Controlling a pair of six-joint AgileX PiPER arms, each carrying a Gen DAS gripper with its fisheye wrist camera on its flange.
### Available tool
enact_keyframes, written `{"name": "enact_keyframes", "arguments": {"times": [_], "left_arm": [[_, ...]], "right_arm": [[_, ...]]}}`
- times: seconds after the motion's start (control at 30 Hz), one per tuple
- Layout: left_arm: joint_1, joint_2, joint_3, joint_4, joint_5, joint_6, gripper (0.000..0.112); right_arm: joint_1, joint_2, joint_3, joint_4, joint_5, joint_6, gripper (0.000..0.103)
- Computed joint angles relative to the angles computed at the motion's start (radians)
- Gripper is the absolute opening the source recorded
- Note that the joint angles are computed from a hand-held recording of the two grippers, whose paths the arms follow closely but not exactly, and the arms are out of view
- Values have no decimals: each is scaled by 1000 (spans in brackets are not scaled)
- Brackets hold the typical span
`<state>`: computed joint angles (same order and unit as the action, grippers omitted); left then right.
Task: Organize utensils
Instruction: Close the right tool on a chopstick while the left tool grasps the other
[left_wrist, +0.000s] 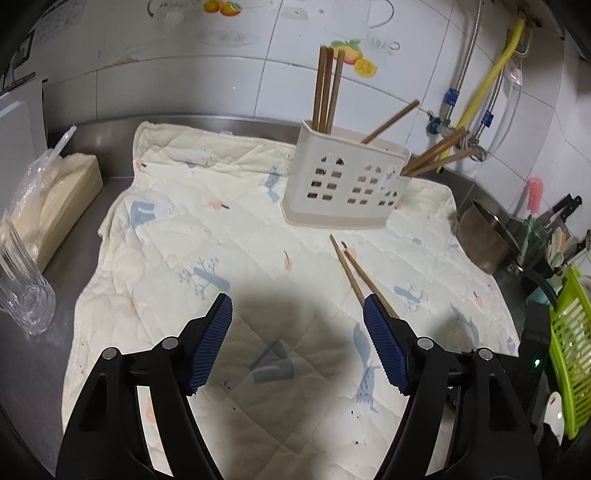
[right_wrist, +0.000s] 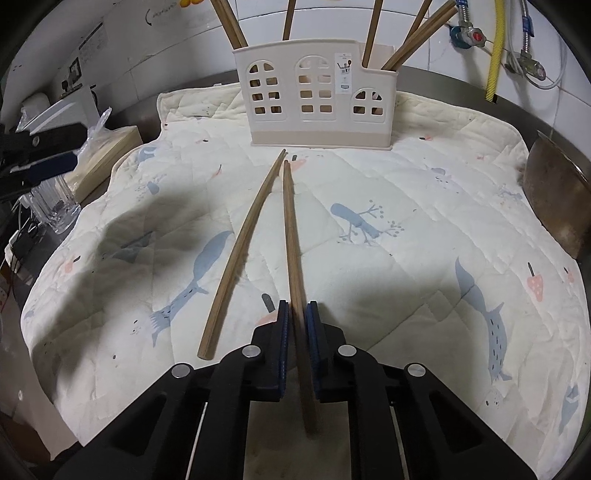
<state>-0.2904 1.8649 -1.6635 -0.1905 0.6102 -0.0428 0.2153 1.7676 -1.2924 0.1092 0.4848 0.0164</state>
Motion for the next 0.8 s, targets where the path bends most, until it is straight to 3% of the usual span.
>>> {"name": "enact_keyframes", "arguments": {"times": [0.5, 0.67, 0.8], "left_arm": [[-123, 31, 85, -7, -25, -12, 71], [-169, 74, 54, 10, -17, -70, 57], [-190, 129, -7, 19, 8, -115, 38]], "right_arm": [[-19, -114, 66, -21, -40, 8, 6], [-45, -174, 88, 3, -54, -17, 6], [-69, -196, 98, 42, -60, -58, 6]]}}
